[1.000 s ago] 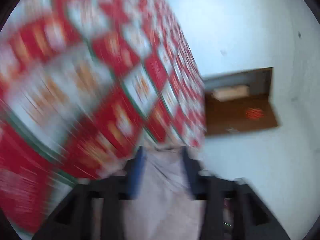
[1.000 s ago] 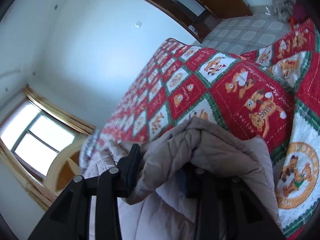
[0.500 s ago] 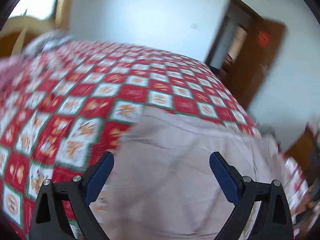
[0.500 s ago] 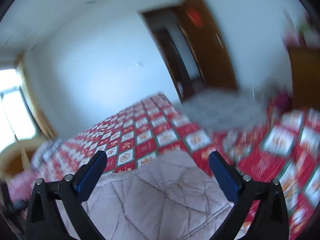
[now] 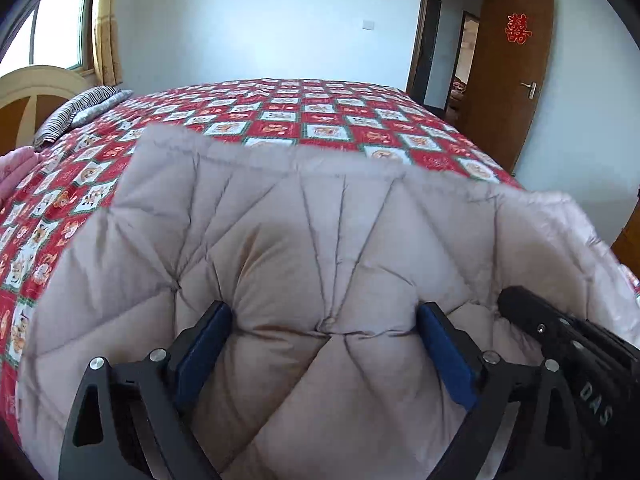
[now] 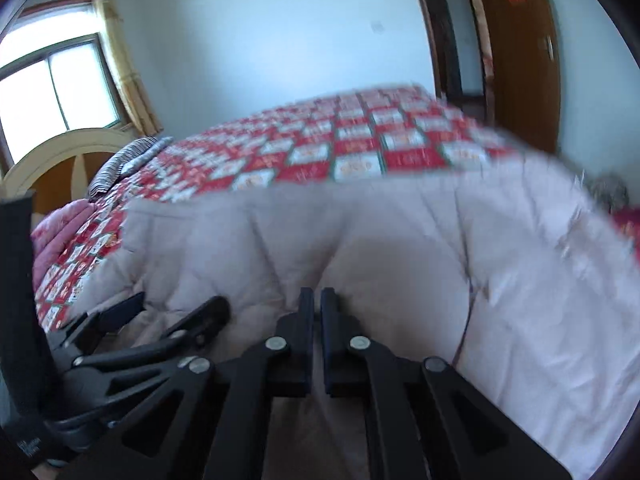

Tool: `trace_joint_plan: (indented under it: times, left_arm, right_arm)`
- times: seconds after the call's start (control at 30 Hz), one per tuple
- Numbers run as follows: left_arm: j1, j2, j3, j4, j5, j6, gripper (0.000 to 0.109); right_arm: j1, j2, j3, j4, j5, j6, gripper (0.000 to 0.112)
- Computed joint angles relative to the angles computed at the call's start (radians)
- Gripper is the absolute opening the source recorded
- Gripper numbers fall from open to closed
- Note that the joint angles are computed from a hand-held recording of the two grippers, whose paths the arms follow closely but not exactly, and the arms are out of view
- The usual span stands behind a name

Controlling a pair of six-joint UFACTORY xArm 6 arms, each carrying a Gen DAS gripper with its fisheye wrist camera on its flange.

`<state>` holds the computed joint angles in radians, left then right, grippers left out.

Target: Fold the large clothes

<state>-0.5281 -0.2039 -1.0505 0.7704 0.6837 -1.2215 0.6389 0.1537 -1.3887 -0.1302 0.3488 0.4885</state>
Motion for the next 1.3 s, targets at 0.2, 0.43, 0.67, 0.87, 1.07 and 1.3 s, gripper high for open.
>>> trace_joint_plan:
  times: [0.2, 0.43, 0.67, 0.87, 1.07, 1.3]
  left_arm:
    - [-0.050, 0.041, -0.030, 0.105, 0.106, -0.080, 0.095]
    - [-0.065, 0.091, -0.076, 0.118, 0.179, -0.089, 0.095]
    - [-0.034, 0.007, 0.001, 0.039, 0.062, -0.026, 0.095]
    - [-0.017, -0.335, 0.230, 0.015, 0.057, -0.082, 0.095]
    - [-0.040, -0.576, 0.405, 0.029, 0.186, -0.172, 0.095]
    - [-0.084, -0.492, 0.378, 0.016, 0.269, -0.184, 0.095]
  right_arm:
    - [0.002, 0.003, 0.036, 0.017, -0.001, -0.015, 0.000]
    - [0.001, 0.025, 0.028, 0.142, 0.009, -0.089, 0.000]
    - [0.007, 0.033, 0.010, 0.094, 0.027, -0.064, 0.000]
    - [0.020, 0.013, -0.055, 0.052, 0.119, -0.040, 0.003]
    - [0.092, -0.136, 0.119, -0.042, 0.024, 0.059, 0.004]
    - [0.106, -0.077, 0.155, -0.230, 0.004, 0.208, 0.002]
